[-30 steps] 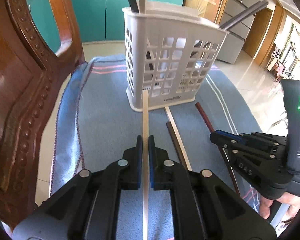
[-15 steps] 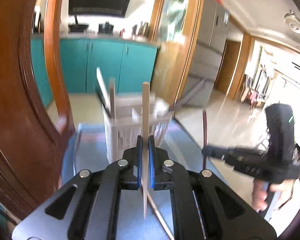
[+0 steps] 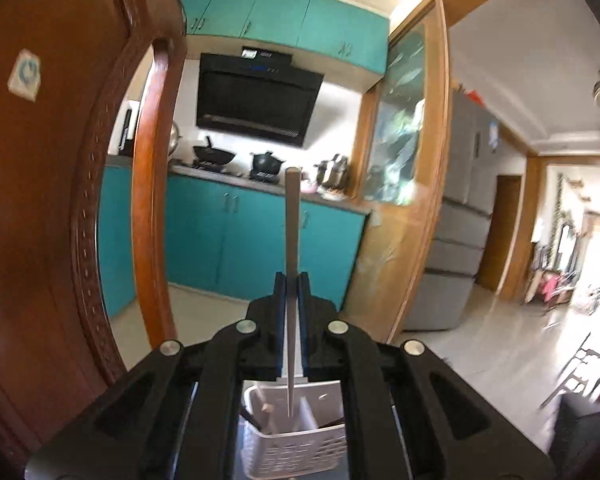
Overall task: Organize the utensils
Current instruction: 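Lift both chopsticks into the white holder and open both grippers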
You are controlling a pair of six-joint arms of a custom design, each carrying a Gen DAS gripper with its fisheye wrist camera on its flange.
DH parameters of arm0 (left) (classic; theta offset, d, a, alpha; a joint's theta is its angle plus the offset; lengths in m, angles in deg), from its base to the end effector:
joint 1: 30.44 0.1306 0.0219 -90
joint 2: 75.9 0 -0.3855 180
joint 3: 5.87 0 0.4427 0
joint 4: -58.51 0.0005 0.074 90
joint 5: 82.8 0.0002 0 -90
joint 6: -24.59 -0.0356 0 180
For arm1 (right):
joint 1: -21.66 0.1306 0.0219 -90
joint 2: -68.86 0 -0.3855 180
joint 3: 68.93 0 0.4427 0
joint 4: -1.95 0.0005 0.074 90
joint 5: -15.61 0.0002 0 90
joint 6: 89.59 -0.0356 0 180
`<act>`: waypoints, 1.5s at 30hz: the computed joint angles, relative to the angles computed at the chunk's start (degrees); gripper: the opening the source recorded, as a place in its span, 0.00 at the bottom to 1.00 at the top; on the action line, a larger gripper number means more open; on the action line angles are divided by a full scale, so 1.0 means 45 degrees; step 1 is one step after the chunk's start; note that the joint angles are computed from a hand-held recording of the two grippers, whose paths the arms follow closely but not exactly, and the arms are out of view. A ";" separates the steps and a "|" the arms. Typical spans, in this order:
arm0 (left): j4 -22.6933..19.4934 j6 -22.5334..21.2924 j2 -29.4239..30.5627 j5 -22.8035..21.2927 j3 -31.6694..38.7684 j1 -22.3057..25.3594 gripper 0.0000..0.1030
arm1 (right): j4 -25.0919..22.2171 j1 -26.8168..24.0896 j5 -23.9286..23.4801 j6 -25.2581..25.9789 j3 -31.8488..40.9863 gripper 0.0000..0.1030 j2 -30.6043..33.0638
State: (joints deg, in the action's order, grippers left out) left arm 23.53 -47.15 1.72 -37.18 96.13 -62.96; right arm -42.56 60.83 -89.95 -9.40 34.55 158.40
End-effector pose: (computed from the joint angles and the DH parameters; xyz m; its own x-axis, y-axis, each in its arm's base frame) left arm 0.3843 -0.2161 0.6714 -0.0861 -0.2107 -0.9738 -0.2342 0.9543 -0.1858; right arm 0.4142 0.3491 0.5675 -0.5227 -0.2141 -0.8252 -0.7088 0.6469 0.2811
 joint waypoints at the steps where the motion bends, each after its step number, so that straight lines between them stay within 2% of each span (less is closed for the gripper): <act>1: -0.0075 0.0024 0.0084 0.0010 -0.0015 0.0059 0.06 | 0.0037 -0.0015 0.0029 -0.0027 0.0004 0.06 -0.0007; 7: -0.1361 0.0313 0.0744 -0.0023 0.0314 0.0455 0.06 | 0.1319 -0.0290 0.0243 -0.1000 0.0067 0.06 -0.0414; 12: -0.2087 0.1133 0.0783 0.0714 0.0342 0.0838 0.07 | 0.2697 -0.0156 0.1097 -0.1409 -0.0136 0.06 -0.0882; 15: -0.2059 0.1146 0.0771 0.0902 0.0334 0.0925 0.08 | 0.2877 -0.0015 0.2036 -0.1322 0.0249 0.06 -0.0758; 19: -0.1935 0.0981 0.0343 0.0750 -0.0088 0.0738 0.19 | 0.3608 0.0050 0.2606 -0.1596 0.0636 0.06 -0.0626; 20: -0.1892 0.1000 0.0197 0.0749 -0.0248 0.0672 0.24 | 0.3906 0.0091 0.2852 -0.1641 0.0710 0.06 -0.0594; 23: -0.1822 0.0941 -0.0207 0.1157 -0.0698 0.0529 0.30 | 0.5349 0.0227 0.3527 -0.1838 0.0640 0.06 -0.0519; 25: -0.2155 0.0818 -0.0232 0.1095 -0.0759 0.0394 0.31 | 0.6575 0.0254 0.3864 -0.2262 0.0396 0.06 -0.0436; 28: -0.2679 0.0646 -0.0115 0.0721 -0.0764 0.0089 0.31 | 0.7227 0.0284 0.4386 -0.2585 0.0367 0.06 -0.0126; 29: -0.2688 0.0799 -0.0168 0.0281 -0.0942 -0.0073 0.31 | 0.7329 0.0308 0.4547 -0.2531 0.0390 0.06 0.0036; 32: -0.2847 0.1299 -0.0299 0.0210 -0.1371 -0.0248 0.31 | 0.7053 0.0412 0.4934 -0.2213 0.0697 0.06 0.0597; 36: -0.3600 0.2136 -0.0275 0.0578 -0.1509 -0.0187 0.31 | 0.6576 0.0492 0.4953 -0.1910 0.0761 0.06 0.0995; 45: -0.4027 0.2682 -0.0412 0.1119 -0.1707 -0.0017 0.31 | 0.5205 0.0583 0.4542 -0.1566 0.1349 0.06 0.1750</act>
State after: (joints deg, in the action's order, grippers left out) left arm 5.41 -35.08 -0.14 -32.15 88.45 -63.04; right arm -19.13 63.46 -69.51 -16.45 40.62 166.28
